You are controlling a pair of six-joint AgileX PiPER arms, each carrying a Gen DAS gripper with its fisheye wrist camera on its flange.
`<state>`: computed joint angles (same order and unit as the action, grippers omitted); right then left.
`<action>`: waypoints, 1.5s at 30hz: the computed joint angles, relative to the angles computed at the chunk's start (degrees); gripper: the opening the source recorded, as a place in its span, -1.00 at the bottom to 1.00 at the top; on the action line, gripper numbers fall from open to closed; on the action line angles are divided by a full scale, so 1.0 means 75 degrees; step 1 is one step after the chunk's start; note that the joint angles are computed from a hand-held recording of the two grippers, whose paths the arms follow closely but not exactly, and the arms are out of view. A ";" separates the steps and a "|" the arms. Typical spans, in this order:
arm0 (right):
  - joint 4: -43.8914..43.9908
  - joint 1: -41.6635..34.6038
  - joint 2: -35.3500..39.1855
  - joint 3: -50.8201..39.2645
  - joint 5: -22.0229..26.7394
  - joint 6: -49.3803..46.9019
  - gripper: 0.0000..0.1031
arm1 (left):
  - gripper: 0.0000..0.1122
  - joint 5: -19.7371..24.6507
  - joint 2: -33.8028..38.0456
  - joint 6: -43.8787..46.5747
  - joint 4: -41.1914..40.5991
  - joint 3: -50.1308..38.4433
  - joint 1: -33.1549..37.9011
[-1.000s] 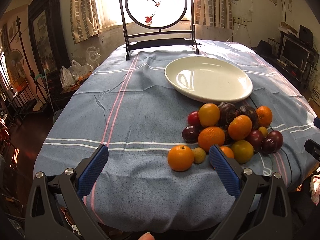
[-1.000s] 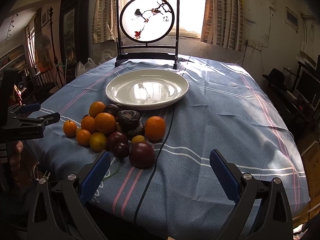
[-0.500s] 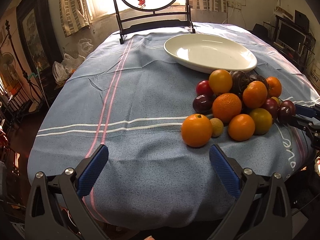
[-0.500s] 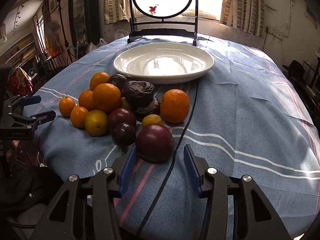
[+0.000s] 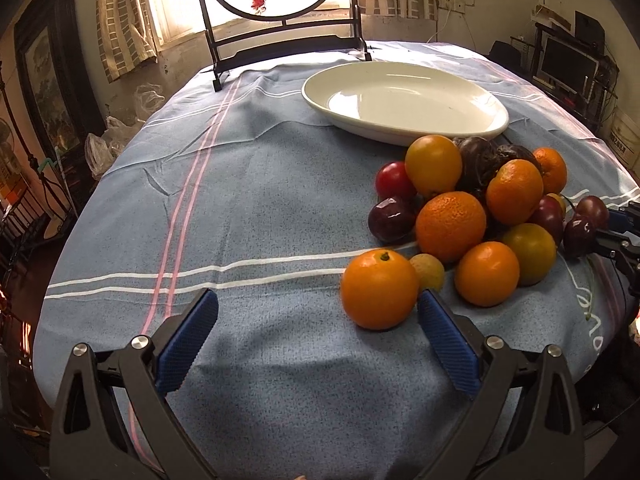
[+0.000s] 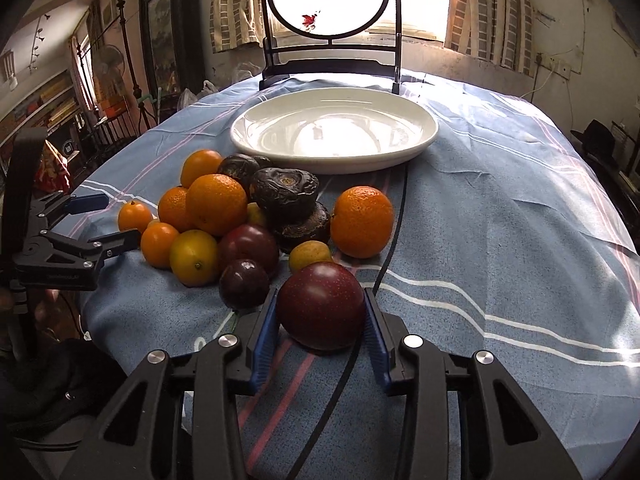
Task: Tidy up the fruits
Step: 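Grasp the dark red plum with the right tool while the left tool grasps an orange, then carry the plum with the right tool onto the white plate while the left tool places the orange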
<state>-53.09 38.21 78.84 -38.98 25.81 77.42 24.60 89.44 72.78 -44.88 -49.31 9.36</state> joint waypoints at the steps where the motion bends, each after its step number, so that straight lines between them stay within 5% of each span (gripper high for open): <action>1: 0.0037 -0.0016 -0.0041 0.0029 -0.0004 -0.0006 -0.22 | 0.51 0.0431 0.0064 0.0377 -0.0354 -0.0110 0.0182; 4: 0.0269 -0.0110 -0.0135 0.0102 -0.0061 -0.0138 -0.22 | 0.04 0.1640 0.0425 0.1033 -0.1048 -0.0487 0.0701; 6: 0.0328 -0.0150 -0.0170 0.0129 -0.0110 -0.0166 -0.22 | -0.32 0.1896 0.0498 0.1218 -0.1125 -0.0541 0.0800; 11: 0.0215 -0.0078 -0.0241 0.0149 -0.0053 -0.0024 -0.22 | -0.34 0.1516 0.0196 0.2010 -0.1441 -0.0035 0.0710; 20: 0.0404 -0.0161 -0.0676 0.0067 0.0059 -0.0364 -0.22 | -0.34 0.2100 -0.0281 0.2188 -0.1856 -0.0127 0.1009; 29: 0.1811 -0.1453 -0.1012 -0.0698 -0.0336 -0.2617 -0.22 | -0.34 0.2481 0.0111 0.0866 -0.1376 -0.1480 0.0346; 36: 0.5107 -0.2764 0.0326 -0.2206 -0.0877 -0.6480 -0.21 | -0.34 0.1937 0.1414 -0.1141 -0.0019 -0.3335 -0.0984; 39: 0.6508 -0.3144 0.1365 -0.3265 -0.0638 -0.8001 -0.21 | -0.34 0.2023 0.2347 -0.2446 0.1030 -0.4548 -0.1488; 45: 0.6727 -0.3282 0.3288 -0.5340 0.0289 -0.8605 -0.19 | -0.19 0.2402 0.3991 -0.4719 0.3168 -0.6771 -0.2174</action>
